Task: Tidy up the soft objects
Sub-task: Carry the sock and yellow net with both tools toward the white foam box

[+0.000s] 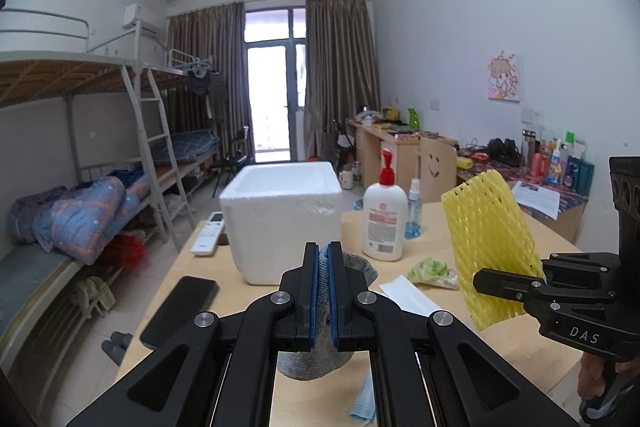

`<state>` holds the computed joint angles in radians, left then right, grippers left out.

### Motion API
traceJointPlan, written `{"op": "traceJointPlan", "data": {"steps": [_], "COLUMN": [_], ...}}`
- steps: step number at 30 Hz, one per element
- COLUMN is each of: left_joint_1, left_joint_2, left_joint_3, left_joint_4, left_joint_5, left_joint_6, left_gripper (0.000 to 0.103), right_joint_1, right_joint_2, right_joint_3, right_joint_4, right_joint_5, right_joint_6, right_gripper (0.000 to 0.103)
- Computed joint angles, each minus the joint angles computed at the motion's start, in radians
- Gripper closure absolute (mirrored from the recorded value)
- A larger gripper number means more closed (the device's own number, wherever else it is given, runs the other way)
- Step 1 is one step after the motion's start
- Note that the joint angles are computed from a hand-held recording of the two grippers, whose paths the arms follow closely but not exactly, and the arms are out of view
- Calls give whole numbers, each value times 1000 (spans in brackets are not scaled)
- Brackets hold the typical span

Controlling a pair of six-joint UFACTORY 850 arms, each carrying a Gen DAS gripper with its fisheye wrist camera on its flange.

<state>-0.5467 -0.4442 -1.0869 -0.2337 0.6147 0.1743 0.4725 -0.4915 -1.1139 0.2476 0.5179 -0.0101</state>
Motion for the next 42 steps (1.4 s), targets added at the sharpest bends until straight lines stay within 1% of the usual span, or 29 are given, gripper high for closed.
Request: {"op": "traceJointPlan", "data": {"steps": [5, 8, 9, 12, 18, 29, 36, 42], "left_joint_1": [11, 21, 28, 30, 44, 55, 64, 74], "left_joint_2": [4, -1, -4, -14, -43, -82, -118, -151], "left_joint_3": [-8, -26, -35, -53, -115, -216, -284, -340], "left_joint_4": [4, 22, 51, 28, 45, 18, 9, 23], "left_joint_5": [11, -1, -9, 0, -32, -64, -94, -115], "left_joint_6": [-8, -26, -55, -29, -50, -10, -6, -20], "left_gripper": [99, 99, 99, 99, 99, 99, 99, 99], "right_joint_1": [-2, -10, -13, -18, -25, -50, -55, -67], "right_joint_2": [-16, -36, -38, -48, -68, -116, -154, -200], "right_joint_3": [-46, -86, -93, -118, -175, -296, -375, -459], "right_joint_4": [-23, -28, -36, -45, -46, -104, -74, -139], "right_joint_5": [-22, -42, -45, -55, -91, -187, -231, -288], "right_joint_6": [-8, -16, -11, -13, -32, -12, -76, -9], "right_gripper": [88, 88, 88, 88, 88, 88, 88, 88]}}
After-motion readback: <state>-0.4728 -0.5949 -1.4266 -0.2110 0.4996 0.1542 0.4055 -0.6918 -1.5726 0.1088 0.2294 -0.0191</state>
